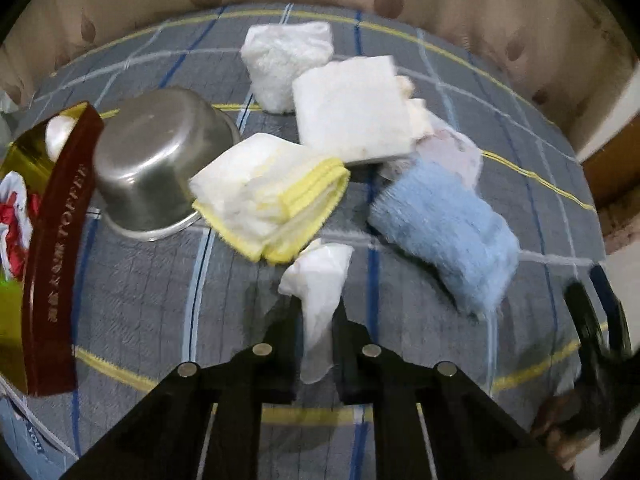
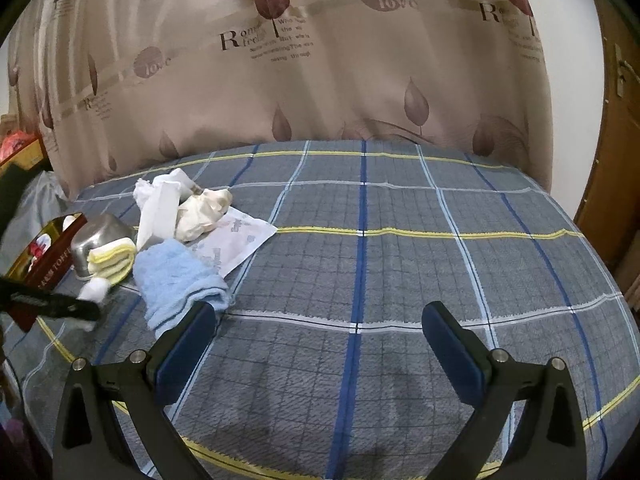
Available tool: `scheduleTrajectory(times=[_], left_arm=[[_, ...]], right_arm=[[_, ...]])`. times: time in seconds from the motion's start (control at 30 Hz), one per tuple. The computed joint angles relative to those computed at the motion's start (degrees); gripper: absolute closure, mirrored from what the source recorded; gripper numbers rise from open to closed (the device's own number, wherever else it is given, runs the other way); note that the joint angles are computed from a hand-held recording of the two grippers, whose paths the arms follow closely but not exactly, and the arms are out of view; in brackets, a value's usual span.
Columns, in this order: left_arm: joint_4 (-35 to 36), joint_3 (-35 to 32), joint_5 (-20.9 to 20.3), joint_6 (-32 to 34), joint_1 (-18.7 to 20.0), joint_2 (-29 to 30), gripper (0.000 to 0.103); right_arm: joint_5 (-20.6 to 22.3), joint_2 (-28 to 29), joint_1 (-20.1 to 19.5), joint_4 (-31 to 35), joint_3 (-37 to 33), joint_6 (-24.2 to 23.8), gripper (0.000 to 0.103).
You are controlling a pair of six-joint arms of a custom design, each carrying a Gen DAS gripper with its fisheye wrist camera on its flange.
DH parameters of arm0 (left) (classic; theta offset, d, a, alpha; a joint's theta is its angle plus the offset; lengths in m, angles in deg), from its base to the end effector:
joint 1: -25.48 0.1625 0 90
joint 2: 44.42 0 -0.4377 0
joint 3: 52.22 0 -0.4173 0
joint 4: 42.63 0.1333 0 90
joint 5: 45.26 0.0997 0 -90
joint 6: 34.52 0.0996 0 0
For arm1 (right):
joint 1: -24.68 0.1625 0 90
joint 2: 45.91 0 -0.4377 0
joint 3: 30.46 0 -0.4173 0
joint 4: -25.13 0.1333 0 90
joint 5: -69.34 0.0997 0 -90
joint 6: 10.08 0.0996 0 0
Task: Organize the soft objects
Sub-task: 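Grasp the small white cloth with the left gripper, then place the white cloth in the tray with the left gripper while the right gripper grasps the blue towel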
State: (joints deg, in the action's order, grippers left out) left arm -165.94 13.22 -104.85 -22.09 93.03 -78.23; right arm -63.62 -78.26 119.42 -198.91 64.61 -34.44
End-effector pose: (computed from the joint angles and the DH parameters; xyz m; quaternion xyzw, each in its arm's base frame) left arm -0.1438 -0.8291 0.1043 0.2855 0.9217 -0.0370 0.2600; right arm 0.1199 -0.6543 0.0969 -0.0167 -0.7854 0.4839 0.3856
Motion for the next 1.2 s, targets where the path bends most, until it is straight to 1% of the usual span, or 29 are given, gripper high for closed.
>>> scheduleTrajectory(times=[0.1,0.17,0.23,0.3,0.37,0.4,0.5,0.6,0.63,0.67,0.73,0.8,0.83,0.87,0.9,0.93,0.97,1.0,1.03,1.07,1.13,1.2], left_arm=[[-2.95,4.74,-3.54,2.16,0.69,-4.00,0.091],[-3.18,6.18,-6.19,2.93,1.24,-5.45,0.090],[-3.01,7.30,-6.89,2.46,2.03,-6.76,0.090],[-3.07,8.35,-7.43,2.87,2.66,-7.72,0.090],[-3.06,9.84,-7.11,2.49,2.97,-8.94,0.090],[-4.16,11.01,-6.55,2.74,3.01,-9.68,0.089],[-7.21,14.86,-5.53,4.77,2.73,-11.98,0.087],[-10.70,17.26,-4.25,7.37,2.63,-13.51,0.087],[-11.72,17.92,-4.10,8.13,2.61,-14.02,0.087],[-12.08,17.99,-4.26,8.43,2.68,-14.22,0.087],[-12.05,18.01,-5.74,8.27,3.09,-14.98,0.087],[-11.97,17.98,-6.83,8.29,3.49,-15.85,0.087],[-11.93,18.02,-7.39,8.35,3.72,-16.39,0.087],[-12.25,18.20,-7.84,8.48,3.89,-16.86,0.087],[-12.45,18.30,-8.03,8.50,3.94,-17.21,0.087],[-12.56,18.37,-8.35,8.55,4.06,-17.66,0.087],[-12.60,18.41,-8.72,8.56,4.20,-18.00,0.087],[-12.88,18.59,-9.06,8.59,4.43,-18.60,0.087],[-13.38,18.89,-9.09,8.71,4.57,-19.12,0.087],[-13.91,19.15,-9.05,8.83,4.71,-19.64,0.087],[-14.22,19.03,-9.10,8.88,5.19,-20.53,0.087],[-14.55,18.12,-9.25,8.31,5.93,-21.23,0.087]], right_arm=[[-0.10,0.00,-0.03,0.29,-0.01,-0.06,0.000],[-0.01,-0.06,-0.06,0.69,0.08,-0.03,0.000],[0.85,-0.25,-0.07,0.64,0.53,-0.37,0.000],[2.64,-0.72,-0.14,1.47,1.21,-0.92,0.000],[5.46,-1.65,-0.22,5.53,1.73,-1.82,0.000],[5.71,-1.69,-0.02,7.72,1.21,-2.83,0.000],[4.74,-0.31,1.42,14.79,-3.00,-7.77,0.000],[4.57,1.11,2.29,21.91,-7.40,-10.44,0.000],[3.49,2.30,2.70,25.09,-10.08,-11.86,0.000],[2.54,3.17,2.91,26.72,-11.74,-12.82,0.000],[-0.07,5.28,3.22,32.13,-15.98,-14.38,0.001],[-1.48,6.57,3.22,34.71,-18.19,-15.22,0.002],[-2.22,7.26,3.19,36.83,-19.53,-15.10,0.004],[-2.87,7.61,3.20,37.46,-19.97,-15.27,0.018],[-4.60,8.50,3.30,38.10,-21.18,-15.53,0.031],[-5.68,8.77,3.28,39.35,-21.76,-14.51,0.059],[-5.75,8.45,2.93,42.47,-21.87,-11.09,0.067],[-5.44,8.06,2.81,43.19,-21.60,-9.54,0.067],[-5.17,7.92,2.79,42.49,-21.17,-9.21,0.068],[-4.80,7.41,2.78,42.76,-20.42,-7.52,0.071],[-3.58,6.51,2.88,42.01,-19.00,-5.44,0.074],[-0.52,4.34,3.01,40.61,-15.61,-2.16,0.075]])
